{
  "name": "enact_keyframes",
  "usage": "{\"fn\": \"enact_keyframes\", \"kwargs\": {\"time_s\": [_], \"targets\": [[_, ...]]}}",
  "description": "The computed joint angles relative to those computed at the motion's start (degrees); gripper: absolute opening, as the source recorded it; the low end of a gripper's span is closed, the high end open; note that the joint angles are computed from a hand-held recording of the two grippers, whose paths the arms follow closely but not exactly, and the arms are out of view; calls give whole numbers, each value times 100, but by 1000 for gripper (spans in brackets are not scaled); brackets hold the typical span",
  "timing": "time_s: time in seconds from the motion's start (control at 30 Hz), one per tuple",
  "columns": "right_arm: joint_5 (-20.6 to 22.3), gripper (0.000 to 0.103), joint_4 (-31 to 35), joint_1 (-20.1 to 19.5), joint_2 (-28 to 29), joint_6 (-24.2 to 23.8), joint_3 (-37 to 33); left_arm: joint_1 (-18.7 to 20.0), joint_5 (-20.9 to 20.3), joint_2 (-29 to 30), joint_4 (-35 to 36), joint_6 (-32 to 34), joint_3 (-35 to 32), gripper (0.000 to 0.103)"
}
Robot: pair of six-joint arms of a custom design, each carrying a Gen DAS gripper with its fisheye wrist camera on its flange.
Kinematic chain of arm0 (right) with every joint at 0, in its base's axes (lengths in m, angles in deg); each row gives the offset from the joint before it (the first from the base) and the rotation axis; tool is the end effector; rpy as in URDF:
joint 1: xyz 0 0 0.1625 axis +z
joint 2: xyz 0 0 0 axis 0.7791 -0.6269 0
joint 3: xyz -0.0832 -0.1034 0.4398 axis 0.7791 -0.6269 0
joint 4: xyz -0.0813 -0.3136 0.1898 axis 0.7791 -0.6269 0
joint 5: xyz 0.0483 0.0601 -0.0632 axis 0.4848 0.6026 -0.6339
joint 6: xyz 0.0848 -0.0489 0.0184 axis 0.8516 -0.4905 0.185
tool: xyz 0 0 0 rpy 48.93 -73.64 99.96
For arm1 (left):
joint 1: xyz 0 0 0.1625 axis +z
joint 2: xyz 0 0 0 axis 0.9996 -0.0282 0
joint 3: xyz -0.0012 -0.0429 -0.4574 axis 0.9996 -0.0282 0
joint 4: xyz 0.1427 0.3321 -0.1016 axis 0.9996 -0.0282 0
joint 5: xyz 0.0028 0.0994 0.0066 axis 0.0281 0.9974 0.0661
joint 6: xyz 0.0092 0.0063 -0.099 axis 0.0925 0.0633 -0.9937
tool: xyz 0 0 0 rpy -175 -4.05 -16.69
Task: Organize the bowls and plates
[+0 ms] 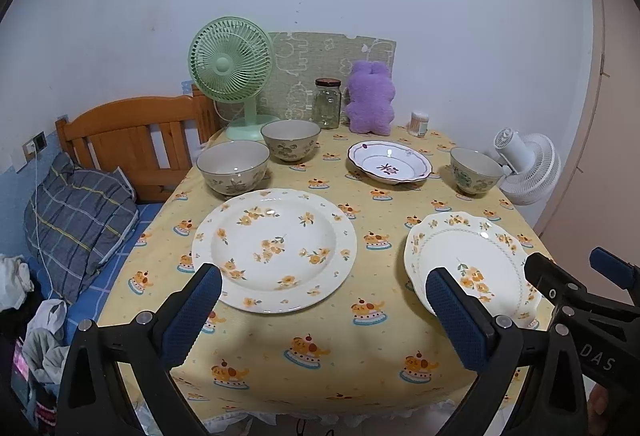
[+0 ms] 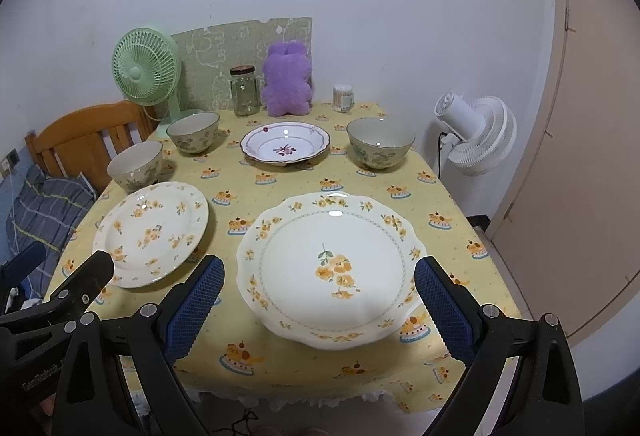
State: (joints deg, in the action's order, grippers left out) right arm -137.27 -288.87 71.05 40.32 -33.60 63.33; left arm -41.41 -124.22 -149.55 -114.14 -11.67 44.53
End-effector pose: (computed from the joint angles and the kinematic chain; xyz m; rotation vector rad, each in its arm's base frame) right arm 0.3618 -0.4875 0.1158 0.1992 -2.0802 1.0833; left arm -0.1860 -0.5074 0.2865 0.5813 2.2518 -1.0605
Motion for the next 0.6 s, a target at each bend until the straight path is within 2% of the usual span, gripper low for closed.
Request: {"fn": "enact_keyframes", "kwargs": {"time_s": [0.6], "targets": [[-5,98,-337,53,77,-268,-36,-40,96,44,-310,210,37,103]]}}
